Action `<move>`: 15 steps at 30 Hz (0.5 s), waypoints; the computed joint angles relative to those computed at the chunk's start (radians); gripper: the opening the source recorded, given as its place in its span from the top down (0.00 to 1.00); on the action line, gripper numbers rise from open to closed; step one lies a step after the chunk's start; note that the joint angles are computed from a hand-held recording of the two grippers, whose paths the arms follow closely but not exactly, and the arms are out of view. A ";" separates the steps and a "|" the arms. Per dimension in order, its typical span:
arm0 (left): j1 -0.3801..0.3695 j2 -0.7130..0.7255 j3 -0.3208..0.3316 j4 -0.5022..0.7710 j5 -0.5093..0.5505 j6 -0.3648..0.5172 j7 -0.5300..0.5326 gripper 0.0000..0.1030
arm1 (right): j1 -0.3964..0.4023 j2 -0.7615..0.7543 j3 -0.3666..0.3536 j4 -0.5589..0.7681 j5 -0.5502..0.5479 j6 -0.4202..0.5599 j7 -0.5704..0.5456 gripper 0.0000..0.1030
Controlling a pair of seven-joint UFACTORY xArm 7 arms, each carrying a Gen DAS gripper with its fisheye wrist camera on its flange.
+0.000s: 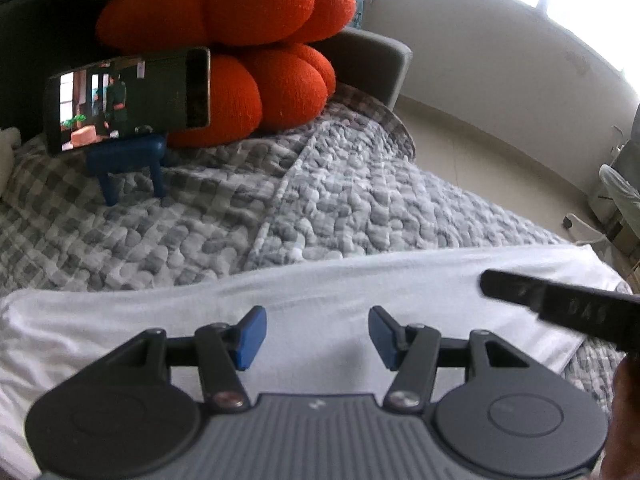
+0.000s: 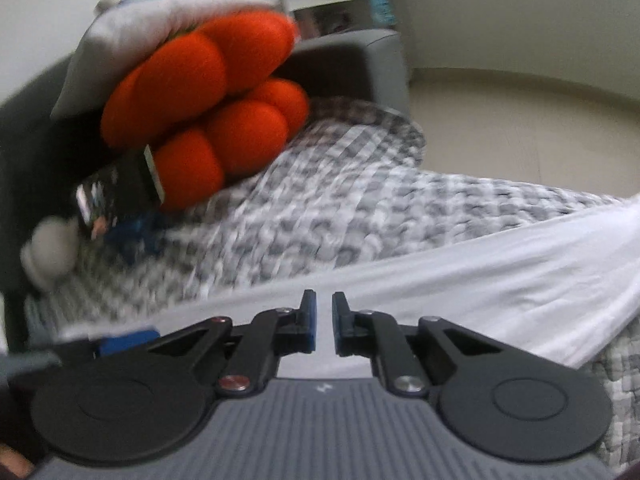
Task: Fold clothes
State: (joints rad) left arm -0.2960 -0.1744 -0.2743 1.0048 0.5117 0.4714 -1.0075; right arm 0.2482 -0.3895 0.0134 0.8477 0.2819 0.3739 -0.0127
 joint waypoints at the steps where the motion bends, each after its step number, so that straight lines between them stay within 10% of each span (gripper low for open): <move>1: -0.001 0.002 -0.002 -0.002 0.000 0.009 -0.001 0.44 | 0.027 0.004 -0.018 0.002 0.019 0.013 -0.039 0.89; 6: -0.006 0.006 -0.010 0.004 0.044 0.041 -0.003 0.44 | 0.015 0.045 0.007 0.026 -0.013 0.096 -0.090 0.96; 15: -0.001 -0.021 0.002 -0.026 0.015 0.038 0.020 0.44 | -0.082 0.096 -0.046 -0.008 0.012 -0.082 -0.066 1.00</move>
State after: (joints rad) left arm -0.2966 -0.1951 -0.2721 0.9789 0.5264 0.5094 -0.9878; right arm 0.1666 -0.2936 -0.0327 0.8398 0.2936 0.2921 -0.0790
